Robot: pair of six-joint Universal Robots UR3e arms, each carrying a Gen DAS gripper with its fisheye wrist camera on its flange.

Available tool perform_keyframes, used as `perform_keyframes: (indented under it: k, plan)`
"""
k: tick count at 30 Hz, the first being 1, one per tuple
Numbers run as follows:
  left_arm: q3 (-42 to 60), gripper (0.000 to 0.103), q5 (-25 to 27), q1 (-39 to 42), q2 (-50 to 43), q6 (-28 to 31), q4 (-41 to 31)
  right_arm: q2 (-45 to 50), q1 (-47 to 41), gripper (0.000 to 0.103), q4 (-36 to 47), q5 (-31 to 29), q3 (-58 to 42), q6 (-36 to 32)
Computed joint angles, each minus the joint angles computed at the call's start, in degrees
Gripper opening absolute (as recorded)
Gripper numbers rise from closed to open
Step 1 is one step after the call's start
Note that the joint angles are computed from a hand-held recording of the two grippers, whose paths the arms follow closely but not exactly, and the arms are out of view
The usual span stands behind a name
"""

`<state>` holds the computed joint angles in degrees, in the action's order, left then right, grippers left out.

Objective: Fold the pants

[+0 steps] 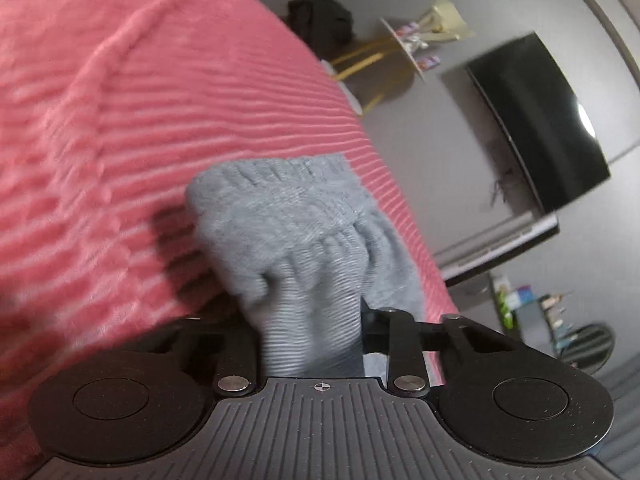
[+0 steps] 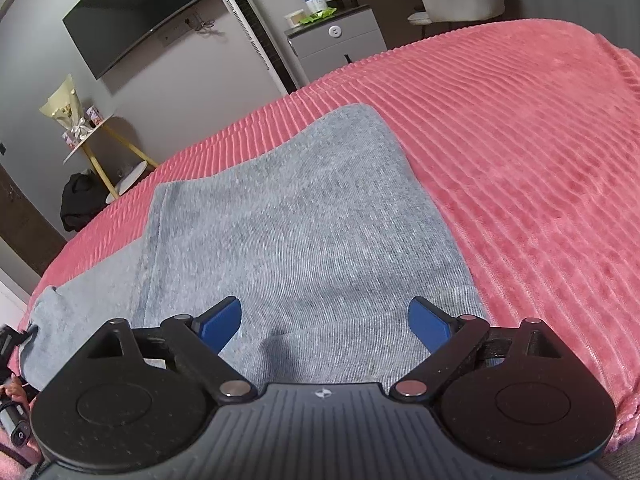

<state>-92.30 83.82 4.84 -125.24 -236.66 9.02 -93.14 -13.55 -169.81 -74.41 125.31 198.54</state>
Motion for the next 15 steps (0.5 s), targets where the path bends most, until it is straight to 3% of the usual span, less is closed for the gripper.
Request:
perform_keyframes:
  k: [2,8,15]
  plan:
    - [0.15,0.02,1.34,-0.91,2.17,4.36,-1.35,-0.42,-0.48,0.092,-0.3,0.78,0.47,0.54]
    - [12.42,0.018,10.86,-10.64,6.15,25.9,-12.52,-2.08,-3.42,0.092,-2.46,4.91,3.17,3.42]
    - [36.2,0.019,14.87,-27.1,-2.16,42.91,-24.3,-6.52,-9.21,0.091,-7.71,12.77,9.13,6.66]
